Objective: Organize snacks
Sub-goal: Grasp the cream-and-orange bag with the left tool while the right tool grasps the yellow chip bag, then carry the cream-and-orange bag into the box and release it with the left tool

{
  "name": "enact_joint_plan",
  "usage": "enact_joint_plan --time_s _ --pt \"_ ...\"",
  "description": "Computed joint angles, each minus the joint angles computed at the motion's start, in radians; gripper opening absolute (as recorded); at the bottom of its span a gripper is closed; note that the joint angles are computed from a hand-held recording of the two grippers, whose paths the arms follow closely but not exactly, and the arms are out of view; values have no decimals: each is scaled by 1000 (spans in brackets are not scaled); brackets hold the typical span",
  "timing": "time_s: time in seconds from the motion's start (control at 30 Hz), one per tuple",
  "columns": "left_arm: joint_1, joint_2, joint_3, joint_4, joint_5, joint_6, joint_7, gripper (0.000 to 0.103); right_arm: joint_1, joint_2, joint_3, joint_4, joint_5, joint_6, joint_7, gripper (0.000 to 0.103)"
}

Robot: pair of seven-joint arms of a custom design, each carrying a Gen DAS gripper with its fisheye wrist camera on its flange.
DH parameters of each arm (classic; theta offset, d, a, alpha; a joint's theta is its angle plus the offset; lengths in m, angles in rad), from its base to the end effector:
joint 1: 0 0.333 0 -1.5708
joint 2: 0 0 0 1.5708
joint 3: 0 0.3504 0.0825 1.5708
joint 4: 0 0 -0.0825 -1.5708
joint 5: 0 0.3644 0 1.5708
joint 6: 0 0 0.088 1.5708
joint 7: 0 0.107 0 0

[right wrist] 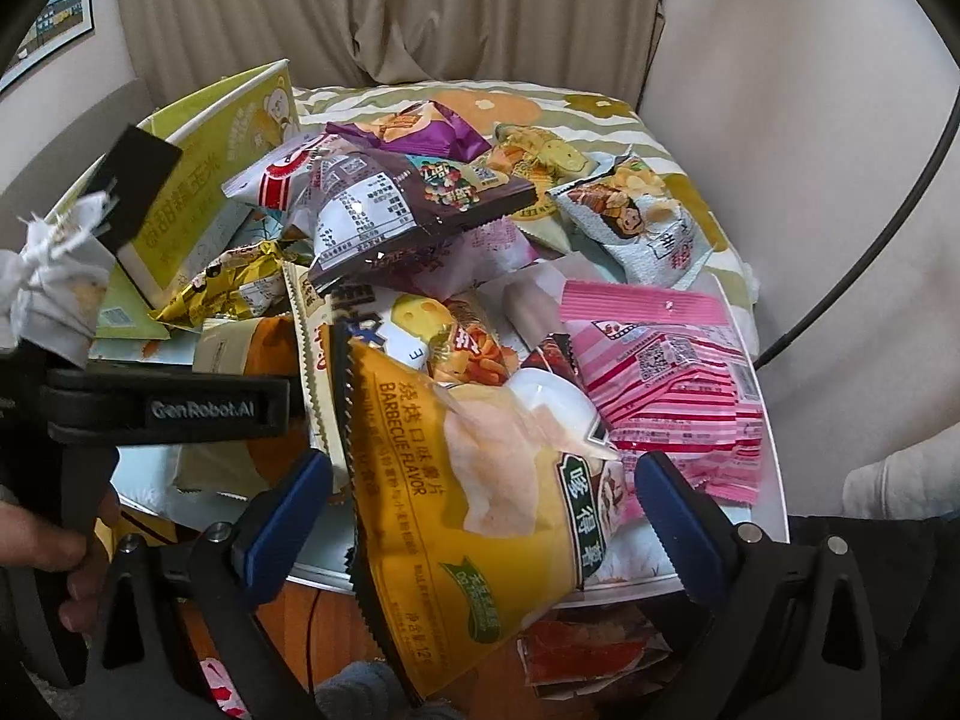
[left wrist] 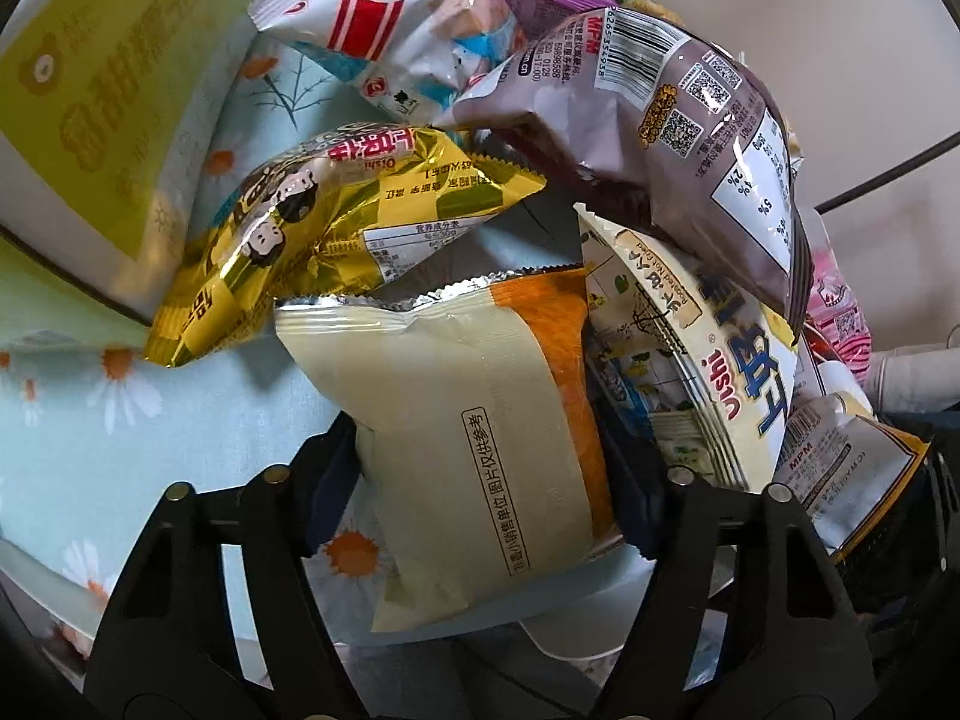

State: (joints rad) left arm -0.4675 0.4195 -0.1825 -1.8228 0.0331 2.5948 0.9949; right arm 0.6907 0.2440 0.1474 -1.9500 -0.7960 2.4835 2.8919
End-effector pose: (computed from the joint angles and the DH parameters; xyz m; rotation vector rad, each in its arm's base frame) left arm 0.5449 -0.3965 0.3913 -2.0974 2.2503 -0.5641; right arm 0.4188 0.4608 0.4306 -1.9506 1.8034 -0.5893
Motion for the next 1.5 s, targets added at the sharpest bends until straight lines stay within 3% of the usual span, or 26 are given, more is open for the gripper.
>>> enact_joint_plan --time_s 0.17,0.4,0.53,0.6,0.7,0.83,1.17,1.5 --pt "-12 -20 5 -38 15 15 -12 63 -29 -2 0 -27 42 89 -32 100" --pt "-13 -90 6 -134 42 41 -62 62 -87 5 8 -89 211 285 -123 100" --pt "-26 -133 9 -181 86 52 -127 62 -112 5 23 -122 333 368 -202 81" --pt "-25 -181 2 -222 100 52 -155 62 -105 -1 18 -130 348 378 -220 73" --pt "-23 -192 -3 -229 142 55 -202 62 -89 -17 2 -144 342 386 -221 70" --pt "-26 -236 -11 -245 198 45 -275 62 -62 -52 -25 -164 273 396 -173 70" --pt "42 -385 -56 -258 313 -13 -382 62 -83 -117 -3 -126 188 362 -179 70" --pt "180 -536 -99 -245 414 -71 -422 62 -80 -57 18 118 205 318 -332 70"
